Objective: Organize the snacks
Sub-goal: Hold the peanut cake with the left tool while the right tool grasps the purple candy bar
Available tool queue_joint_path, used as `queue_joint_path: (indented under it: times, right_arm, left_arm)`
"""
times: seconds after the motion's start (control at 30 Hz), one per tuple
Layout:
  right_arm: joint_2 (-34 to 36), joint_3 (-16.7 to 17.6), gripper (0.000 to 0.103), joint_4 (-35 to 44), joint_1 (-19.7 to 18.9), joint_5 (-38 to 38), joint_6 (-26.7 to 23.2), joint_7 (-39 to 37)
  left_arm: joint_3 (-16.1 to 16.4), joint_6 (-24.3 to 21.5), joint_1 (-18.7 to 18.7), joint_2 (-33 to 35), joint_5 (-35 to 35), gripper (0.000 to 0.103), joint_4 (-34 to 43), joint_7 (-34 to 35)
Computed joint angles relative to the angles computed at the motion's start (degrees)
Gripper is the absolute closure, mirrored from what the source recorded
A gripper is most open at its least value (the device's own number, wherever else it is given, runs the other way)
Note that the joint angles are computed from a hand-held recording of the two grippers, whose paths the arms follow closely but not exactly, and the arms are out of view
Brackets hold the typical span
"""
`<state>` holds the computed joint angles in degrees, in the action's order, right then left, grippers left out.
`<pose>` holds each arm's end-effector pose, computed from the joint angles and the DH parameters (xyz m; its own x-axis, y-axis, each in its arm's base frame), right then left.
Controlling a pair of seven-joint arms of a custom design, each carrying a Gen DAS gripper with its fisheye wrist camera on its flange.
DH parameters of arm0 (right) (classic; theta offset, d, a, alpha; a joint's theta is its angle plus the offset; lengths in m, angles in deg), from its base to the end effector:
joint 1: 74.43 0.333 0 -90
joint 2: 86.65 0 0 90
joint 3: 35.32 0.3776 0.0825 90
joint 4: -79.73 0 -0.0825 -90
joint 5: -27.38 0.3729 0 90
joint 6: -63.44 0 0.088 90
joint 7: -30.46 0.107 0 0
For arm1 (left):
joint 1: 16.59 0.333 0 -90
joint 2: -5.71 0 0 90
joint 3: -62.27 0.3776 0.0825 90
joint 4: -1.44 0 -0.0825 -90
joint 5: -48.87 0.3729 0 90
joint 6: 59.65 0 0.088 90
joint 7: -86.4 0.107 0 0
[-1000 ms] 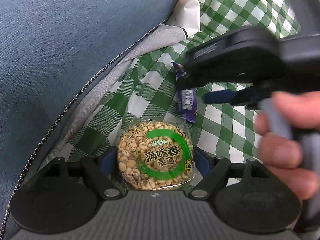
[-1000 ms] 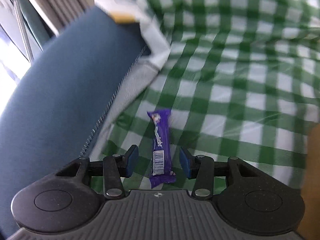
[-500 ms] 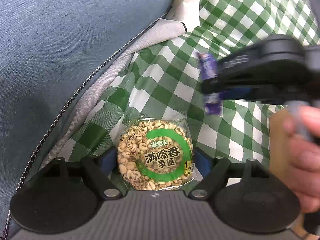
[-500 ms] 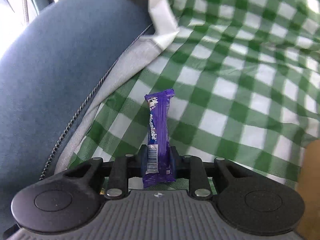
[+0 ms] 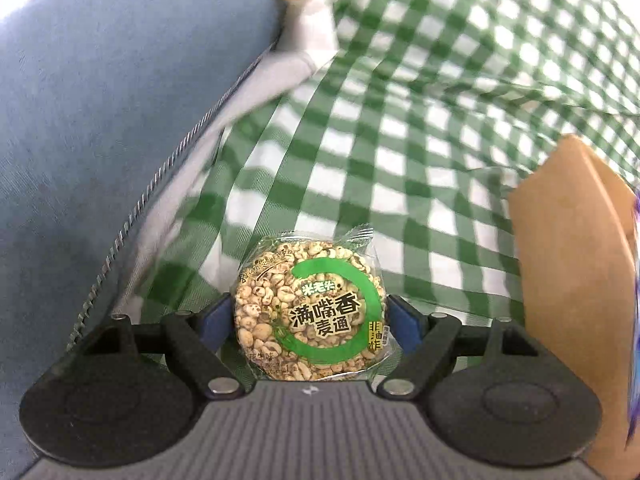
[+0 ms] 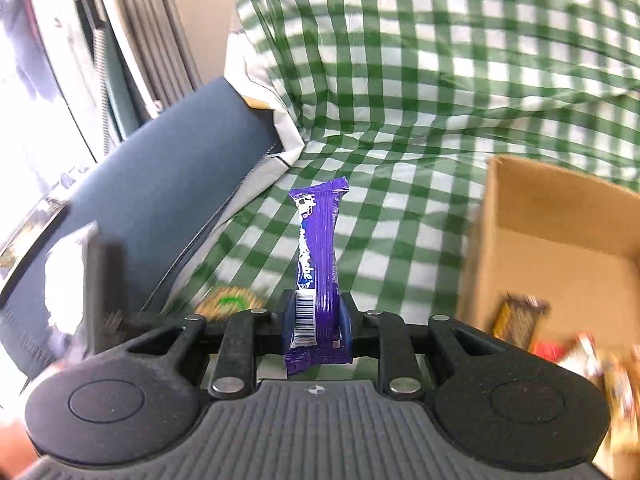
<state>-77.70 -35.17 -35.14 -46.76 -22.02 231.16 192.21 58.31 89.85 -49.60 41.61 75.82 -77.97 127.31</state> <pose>0.5271 0.3323 0.5198 0.0952 -0.9767 -0.1921 -0.6821 0.0766 -0.7273 0.6367 -0.4717 0.4657 -0.1392 -0.9819 0.1285 -0.7951 0.0335 -0.6056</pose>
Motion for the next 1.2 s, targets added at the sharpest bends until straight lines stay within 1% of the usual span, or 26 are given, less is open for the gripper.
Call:
queue_joint_path:
  times: [0.03, 0.07, 0.13, 0.2, 0.27, 0.37, 0.43, 0.5, 0.53, 0.57, 0.67, 0.73, 0.83, 1.0, 1.2]
  right_arm:
    - [-1.9, -1.3, 0.079, -2.1, 1.8, -5.7, 0.4, 6.3]
    - [-3.3, -1.3, 0.079, -3.6, 2.6, -10.8, 0.3, 11.7]
    - [-5.6, -0.2, 0.079, -6.3, 3.0, -19.7, 0.4, 21.0]
    - [-6.8, 1.5, 0.079, -8.3, 2.8, -27.2, 1.4, 28.4]
    - [-7.5, 3.5, 0.079, -10.1, 2.3, -32.7, 1.7, 32.8]
    - [-6.9, 6.3, 0.079, -11.9, 1.2, -36.4, 1.3, 37.3]
    - [-6.6, 7.4, 0.079, -12.9, 0.7, -35.1, 0.8, 37.4]
    - [-5.5, 7.7, 0.079, -12.9, 0.1, -32.8, 2.6, 36.2]
    - [-5.0, 7.8, 0.079, -12.7, 0.3, -32.9, 2.3, 35.4]
    - [-4.6, 7.9, 0.079, -12.6, 0.4, -31.5, 1.6, 33.4]
    - [-3.4, 7.3, 0.079, -12.7, 0.3, -28.3, 2.2, 30.9]
    - [-2.3, 7.1, 0.079, -12.3, 0.8, -25.1, 1.1, 28.1]
    - [-1.1, 6.5, 0.079, -11.6, 1.9, -22.7, -1.0, 25.9]
    - [0.3, 5.5, 0.079, -11.3, 3.2, -19.1, -1.8, 22.2]
    - [1.2, 4.1, 0.078, -10.9, 4.5, -18.1, -2.1, 21.8]
  left_arm:
    - [1.0, 1.8, -0.9, -1.0, 1.9, 0.019, -1.7, -0.8]
    - [1.9, 4.0, -1.6, -2.3, 3.7, 0.019, -3.8, -1.7]
    - [3.1, 7.6, -2.7, -4.5, 6.9, 0.019, -7.9, -3.9]
    - [3.9, 10.2, -3.7, -6.6, 9.6, 0.019, -12.0, -6.7]
    - [4.0, 10.6, -4.4, -8.3, 11.5, 0.019, -14.8, -8.8]
    - [2.6, 9.2, -4.0, -9.9, 12.4, 0.019, -16.9, -10.4]
    - [1.3, 8.5, -3.4, -10.3, 12.2, 0.019, -17.2, -10.7]
    - [0.6, 7.1, -3.1, -11.0, 12.5, 0.019, -18.1, -10.9]
    - [0.2, 5.9, -3.0, -11.2, 12.5, 0.019, -18.3, -11.0]
    - [-0.1, 5.4, -2.9, -11.6, 12.7, 0.019, -18.8, -11.4]
    - [-0.2, 5.7, -2.8, -12.8, 14.5, 0.019, -21.3, -14.5]
    - [-0.7, 4.8, -2.5, -13.5, 15.0, 0.019, -22.2, -16.1]
    - [-0.9, 3.6, -2.5, -13.6, 17.1, 0.019, -21.9, -18.0]
    - [-3.0, 3.1, -0.8, -13.1, 15.7, 0.019, -21.9, -15.8]
    - [-3.7, 2.8, -0.1, -12.3, 12.8, 0.019, -21.2, -13.7]
